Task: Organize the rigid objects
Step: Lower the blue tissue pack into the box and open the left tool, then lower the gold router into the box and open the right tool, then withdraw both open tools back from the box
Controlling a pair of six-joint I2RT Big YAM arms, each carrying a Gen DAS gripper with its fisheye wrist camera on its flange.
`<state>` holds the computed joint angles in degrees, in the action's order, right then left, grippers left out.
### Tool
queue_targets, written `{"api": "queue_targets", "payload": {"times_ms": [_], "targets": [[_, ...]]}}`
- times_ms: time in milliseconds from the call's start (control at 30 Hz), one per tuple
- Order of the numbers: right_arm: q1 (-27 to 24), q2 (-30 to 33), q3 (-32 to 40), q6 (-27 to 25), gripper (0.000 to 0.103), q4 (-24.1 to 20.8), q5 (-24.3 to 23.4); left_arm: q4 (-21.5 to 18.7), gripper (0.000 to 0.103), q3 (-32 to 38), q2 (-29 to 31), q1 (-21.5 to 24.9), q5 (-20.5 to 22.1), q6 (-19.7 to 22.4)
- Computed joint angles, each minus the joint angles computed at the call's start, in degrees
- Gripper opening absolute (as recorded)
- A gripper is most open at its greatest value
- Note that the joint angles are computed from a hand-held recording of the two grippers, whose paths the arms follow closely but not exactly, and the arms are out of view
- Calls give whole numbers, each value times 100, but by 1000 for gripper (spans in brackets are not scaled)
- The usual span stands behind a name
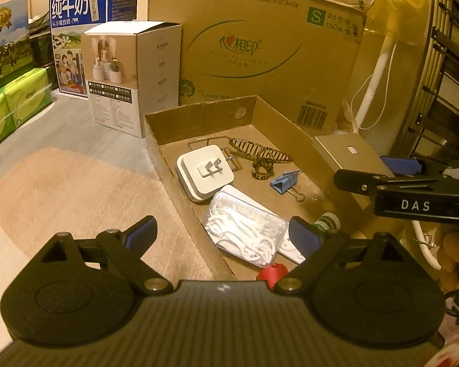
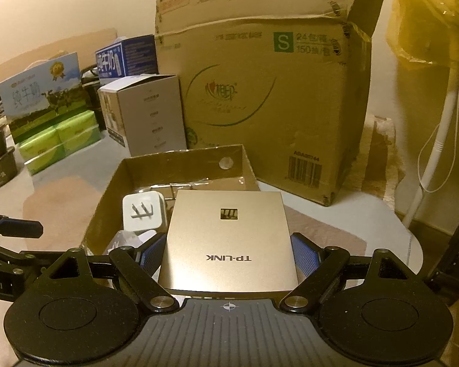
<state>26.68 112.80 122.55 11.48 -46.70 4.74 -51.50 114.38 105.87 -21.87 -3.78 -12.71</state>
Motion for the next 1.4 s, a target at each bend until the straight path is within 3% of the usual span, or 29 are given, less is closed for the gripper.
{"api": "queue_targets", "payload": {"times_ms": [400,500,567,733,1033,1400], "targets": [[1,395,597,115,85,-382,-256,28,91,-88,-27,62,27,-57],[-53,445,647,268,85,-267,-638,79,92,-171,-80,60,7,-39],[-57,424,626,329,86,-177,-584,143,93,-276,-151,48,-37,-42],[-67,91,182,524,88,-23,-425,293,97,-650,-430,0,-157,-224],[0,-1018,-1268,1101,89,192,-171,459,102,-1502,-1149,-220,-340,-637],[255,-2013,-2315,1382,89,40,7,282,102,-2188,-1932,-689,-936,-1219]]}}
